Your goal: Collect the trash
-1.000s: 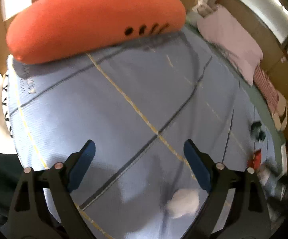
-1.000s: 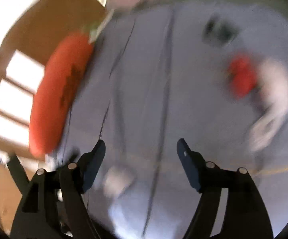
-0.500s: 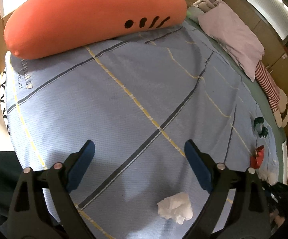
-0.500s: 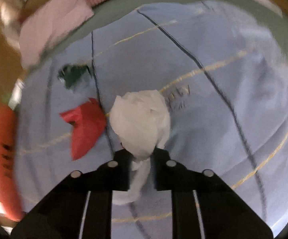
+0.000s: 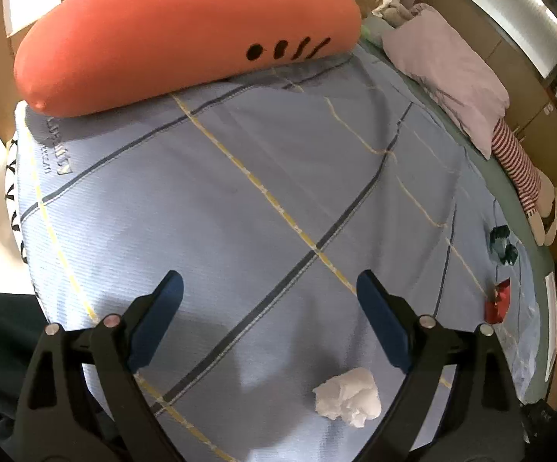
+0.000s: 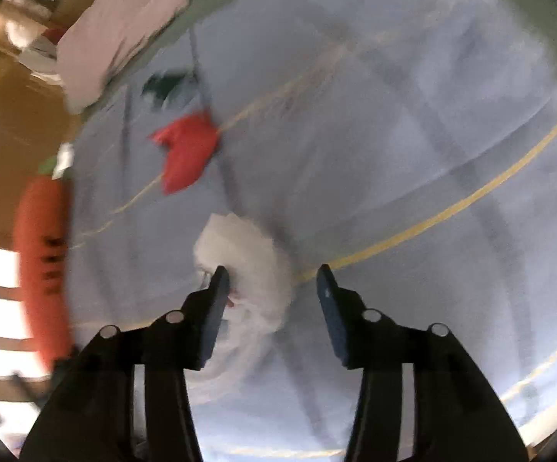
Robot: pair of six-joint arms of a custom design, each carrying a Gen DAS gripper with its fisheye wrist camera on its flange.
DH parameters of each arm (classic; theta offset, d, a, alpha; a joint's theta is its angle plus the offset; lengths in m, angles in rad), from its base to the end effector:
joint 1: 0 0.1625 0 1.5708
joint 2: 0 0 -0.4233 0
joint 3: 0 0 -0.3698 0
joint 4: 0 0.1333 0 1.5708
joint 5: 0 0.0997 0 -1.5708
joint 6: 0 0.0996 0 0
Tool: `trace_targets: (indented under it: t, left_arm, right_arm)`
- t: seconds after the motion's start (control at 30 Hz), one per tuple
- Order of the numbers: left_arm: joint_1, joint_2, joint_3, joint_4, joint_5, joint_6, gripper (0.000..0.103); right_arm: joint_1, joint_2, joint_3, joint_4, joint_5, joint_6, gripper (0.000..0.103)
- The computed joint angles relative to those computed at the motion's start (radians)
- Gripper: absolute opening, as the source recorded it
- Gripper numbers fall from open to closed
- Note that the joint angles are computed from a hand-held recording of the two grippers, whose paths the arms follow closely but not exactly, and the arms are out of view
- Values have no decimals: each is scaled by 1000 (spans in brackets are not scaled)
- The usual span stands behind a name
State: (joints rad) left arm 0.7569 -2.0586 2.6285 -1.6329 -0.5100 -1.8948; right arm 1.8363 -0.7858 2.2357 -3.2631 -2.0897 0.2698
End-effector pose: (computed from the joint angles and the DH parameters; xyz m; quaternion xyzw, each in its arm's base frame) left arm 0.0230 -0.2813 0.2459 -0.3206 0.7813 -0.4317 0.3168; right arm 0.2020 -0.4232 0.0348 -0.0331 -0.9594 0.1800 0.2147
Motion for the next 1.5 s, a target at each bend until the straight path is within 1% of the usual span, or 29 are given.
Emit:
trace_targets:
  t: [0.03, 0.07, 0.23, 0.27, 0.3, 0.37, 0.4, 0.43, 0.5, 0.57, 0.63, 0.7, 0.73, 0.77, 0.8, 0.87, 0.93, 1.0, 1.03, 1.07, 1.1, 1.13, 1.17, 1.2, 1.23, 1.27, 1.4, 1.43, 1.5]
  left_arm:
    - [0, -2, -1, 10, 0, -6, 91]
    - [2, -4, -2, 11, -1, -5, 91]
    - [-8, -11, -1, 27, -5, -15, 91]
    - [-12, -12, -1, 37, -5, -19, 91]
    - [-14, -15, -1, 44, -3, -21, 91]
    - [-22, -30, -4, 82, -2, -47, 91]
    - [-23, -38, -6, 97, -4, -58, 91]
    - [-25, -50, -5, 108, -7, -69, 91]
    - [-25, -65, -2, 109, -13, -69, 91]
    - [-24, -77, 1, 108, -19, -62, 91]
    - [-32, -100, 7, 109, -24, -55, 91]
    - [-28, -128, 32, 21, -36, 29, 92]
    - [-19, -137, 51, -67, -51, 115, 92]
    - [-12, -134, 66, -148, -67, 195, 92]
    - [-14, -137, 77, -188, -78, 238, 92]
    - [-34, -151, 92, -219, -85, 279, 92]
    - [-47, -156, 111, -291, -96, 348, 92]
    - [-57, -120, 125, -365, -113, 426, 92]
    - [-53, -74, 127, -416, -125, 475, 92]
    - [-47, -35, 128, -459, -135, 516, 92]
    - [-34, 37, 124, -519, -152, 582, 92]
    - [-25, 103, 113, -538, -163, 624, 90]
    - [-26, 135, 107, -532, -168, 632, 86]
    - [-23, 170, 101, -532, -171, 646, 76]
    - [-16, 192, 96, -536, -174, 656, 65]
    - [-9, 196, 99, -552, -178, 665, 61]
    - [2, 208, 104, -576, -182, 683, 57]
    - [-3, 215, 103, -573, -179, 687, 57]
    - [2, 232, 102, -585, -183, 708, 58]
  right_arm:
    - [9, 3, 9, -36, -36, -41, 48]
    - [46, 18, 10, -84, -84, -82, 48]
    - [137, 103, -50, -165, -150, -306, 48]
    - [147, 95, -37, -166, -157, -344, 48]
    - [169, 114, -43, -165, -180, -403, 48]
    - [204, 157, -63, -168, -215, -478, 48]
    - [216, 175, -70, -167, -208, -520, 48]
    - [225, 185, -78, -137, -198, -547, 48]
    - [237, 219, -108, -86, -218, -581, 48]
    - [227, 259, -159, 8, -273, -595, 48]
    - [221, 292, -187, 17, -343, -589, 48]
    - [189, 301, -195, -8, -365, -592, 48]
    - [174, 299, -195, -23, -367, -586, 48]
    - [163, 292, -191, -34, -365, -574, 48]
    - [156, 277, -177, -45, -358, -568, 48]
    - [139, 257, -164, -76, -338, -564, 48]
    - [114, 206, -125, -131, -238, -542, 48]
    - [94, 166, -96, -155, -160, -521, 48]
    - [89, 150, -84, -167, -142, -516, 48]
    - [93, 142, -78, -167, -140, -509, 49]
    - [90, 135, -75, -172, -137, -514, 49]
    - [87, 132, -72, -177, -134, -519, 49]
    - [83, 130, -70, -178, -131, -521, 51]
    - [86, 129, -69, -176, -133, -518, 56]
    - [89, 131, -69, -170, -138, -515, 64]
    - [90, 135, -74, -163, -144, -516, 66]
    - [105, 165, -93, -126, -155, -539, 67]
    - [109, 174, -100, -111, -162, -550, 71]
    - [129, 210, -120, -86, -221, -584, 78]
